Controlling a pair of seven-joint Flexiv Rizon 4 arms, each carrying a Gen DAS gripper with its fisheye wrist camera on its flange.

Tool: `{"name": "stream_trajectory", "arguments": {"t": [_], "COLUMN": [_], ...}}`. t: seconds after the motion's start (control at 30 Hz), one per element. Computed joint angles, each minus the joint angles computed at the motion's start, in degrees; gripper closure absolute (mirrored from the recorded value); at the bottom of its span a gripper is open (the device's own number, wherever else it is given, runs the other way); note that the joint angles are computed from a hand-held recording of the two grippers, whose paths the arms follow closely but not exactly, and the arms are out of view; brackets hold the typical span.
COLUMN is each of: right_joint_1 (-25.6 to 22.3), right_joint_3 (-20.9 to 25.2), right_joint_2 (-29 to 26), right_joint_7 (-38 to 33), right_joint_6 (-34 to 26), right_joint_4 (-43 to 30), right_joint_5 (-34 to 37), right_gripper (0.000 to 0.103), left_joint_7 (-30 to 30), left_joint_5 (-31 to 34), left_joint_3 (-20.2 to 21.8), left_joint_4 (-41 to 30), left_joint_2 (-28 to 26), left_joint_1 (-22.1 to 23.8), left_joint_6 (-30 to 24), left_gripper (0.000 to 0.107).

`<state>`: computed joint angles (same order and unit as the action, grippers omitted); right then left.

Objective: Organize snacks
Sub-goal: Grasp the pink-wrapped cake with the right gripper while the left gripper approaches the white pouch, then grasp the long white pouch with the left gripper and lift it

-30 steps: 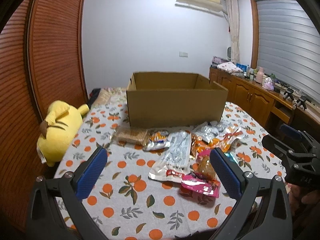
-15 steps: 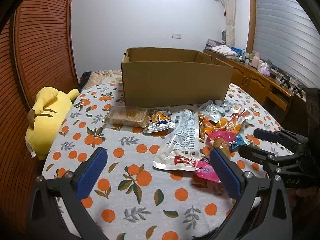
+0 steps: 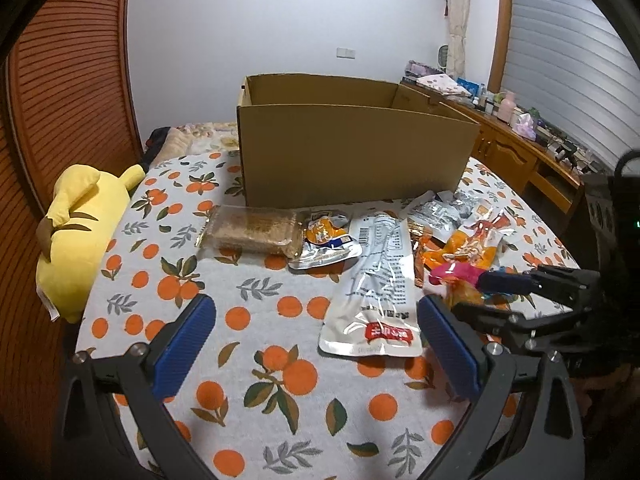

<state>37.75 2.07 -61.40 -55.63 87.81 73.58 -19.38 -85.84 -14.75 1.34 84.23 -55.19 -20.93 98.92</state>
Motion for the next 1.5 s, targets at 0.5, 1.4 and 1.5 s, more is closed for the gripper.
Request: {"name": "stream_trajectory", "arguments": {"t": [0.5,1.4,1.5], "right_joint_1": [0.36,-2.53,-4.01], "right_joint_3": [-0.71,-1.84,-0.37], "right_joint_2": [1.01,4.42,4.38], "right_joint_7": [-1.89,-6.63,-7.79], "right_joint_6": [-5.08,4.68,4.27], "right_joint_4": [0.97,6.72,5.72], "right_joint_5": [-2.51,-1.41,-1.37], "right_gripper": [0.049,0.059,0.059], "left_joint_7": [0.14,5.47,4.77], "left_joint_5": [0.79,0.67,1.33], "left_joint_3": [-0.67,-6.98,-6.32], "left_joint_4": [-2.14,-24.01,-26.41], "left_joint_2": [-0.85,-10.86,-11.62], "left_joint_1": [0.51,3.37,2.92], "left_joint_6": [-2.54,-27.47,-30.54], "left_gripper": [0.006,0.019,0.021]}}
